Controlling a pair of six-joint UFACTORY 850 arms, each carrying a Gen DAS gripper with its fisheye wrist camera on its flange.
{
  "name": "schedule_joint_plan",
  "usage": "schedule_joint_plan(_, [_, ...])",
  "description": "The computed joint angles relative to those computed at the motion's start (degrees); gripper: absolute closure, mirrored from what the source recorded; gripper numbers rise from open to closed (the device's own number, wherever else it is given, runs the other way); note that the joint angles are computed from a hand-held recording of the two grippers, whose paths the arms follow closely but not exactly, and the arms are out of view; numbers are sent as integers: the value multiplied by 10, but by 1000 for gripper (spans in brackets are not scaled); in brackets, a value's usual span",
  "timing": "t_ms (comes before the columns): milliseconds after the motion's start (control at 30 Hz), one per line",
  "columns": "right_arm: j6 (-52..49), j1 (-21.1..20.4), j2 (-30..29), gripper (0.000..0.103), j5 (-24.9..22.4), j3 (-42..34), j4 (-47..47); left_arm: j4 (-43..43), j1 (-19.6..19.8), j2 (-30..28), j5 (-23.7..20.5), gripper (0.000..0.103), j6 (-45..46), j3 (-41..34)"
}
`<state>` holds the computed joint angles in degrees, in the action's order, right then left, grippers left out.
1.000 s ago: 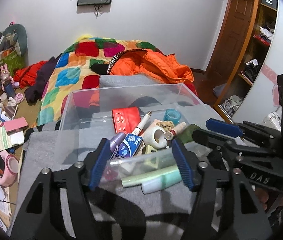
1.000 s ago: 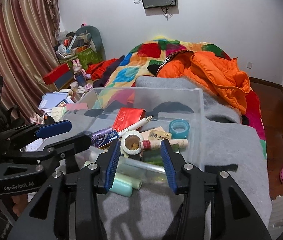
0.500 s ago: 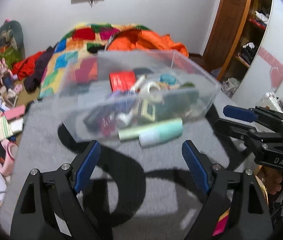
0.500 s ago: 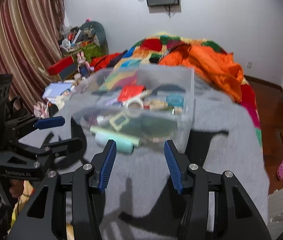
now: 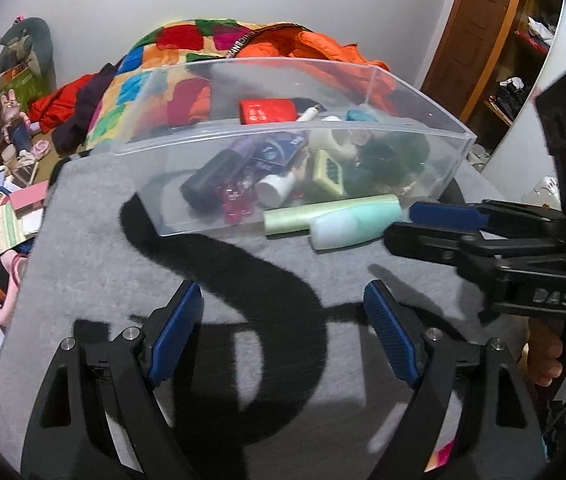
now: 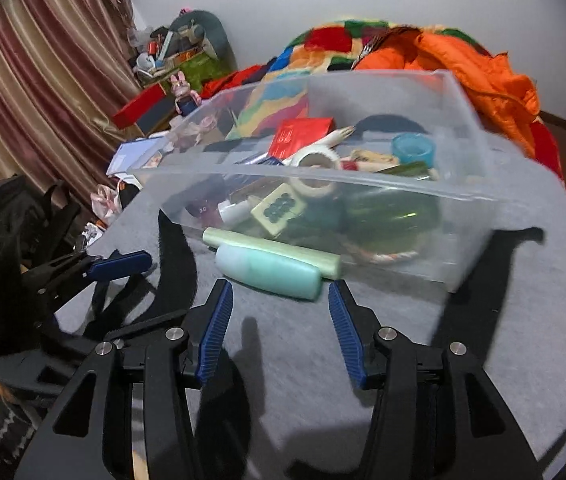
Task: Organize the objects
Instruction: 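Move both tools back toward the mint-green bottle and pale green tube beside the box, then grasp the mint-green bottle crosswise with the left tool, then grasp the pale green tube with the right tool while the left tool holds the bottle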
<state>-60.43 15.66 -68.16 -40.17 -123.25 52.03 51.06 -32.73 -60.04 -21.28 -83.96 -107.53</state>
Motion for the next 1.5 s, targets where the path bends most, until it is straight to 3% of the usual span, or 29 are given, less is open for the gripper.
schedule_joint_plan(133, [22, 8, -20, 56, -36, -32, -7, 54, 1, 21, -3, 19, -60, 35])
schedule_joint_plan(200, [1, 9, -29, 57, -78, -45, 5, 52, 3, 26, -5, 19, -64, 43])
schedule_joint_plan(300, [-32, 8, -19, 57, -87, -28, 16, 49, 5, 27, -4, 18, -63, 47])
schedule_joint_plan(433, [-36, -6, 8, 50, -39, 18, 32, 16, 8, 20, 14, 17, -25, 29])
schedule_joint_plan(567, [-41, -21, 30, 50, 1, 52, 40, -94, 9, -17, 8, 10, 105, -42])
schedule_joint_plan(667, [-40, -27, 34, 50, 18, 57, 35, -219, 10, -68, -39, 10, 253, -135])
schedule_joint_plan(833, [-51, -25, 41, 49, 38, 65, 23, -245, 7, -147, -143, 10, 304, -272])
schedule_joint_plan(900, [-60, -22, 39, 49, 39, 61, 20, -238, 10, -139, -132, 11, 282, -254])
schedule_joint_plan(1000, [-54, -14, 28, 50, 40, 40, -4, -202, 13, -106, -96, 30, 237, -193])
schedule_joint_plan(1200, [6, 1, -18, 50, 17, -40, -68, -142, 16, -50, -49, 30, 154, -92])
schedule_joint_plan(1367, [53, 6, -66, 49, -36, -120, -86, -118, 23, -49, -82, 30, 114, -91])
schedule_joint_plan(1500, [49, 8, -78, 47, -66, -142, -82, -136, 23, -63, -90, 30, 145, -115])
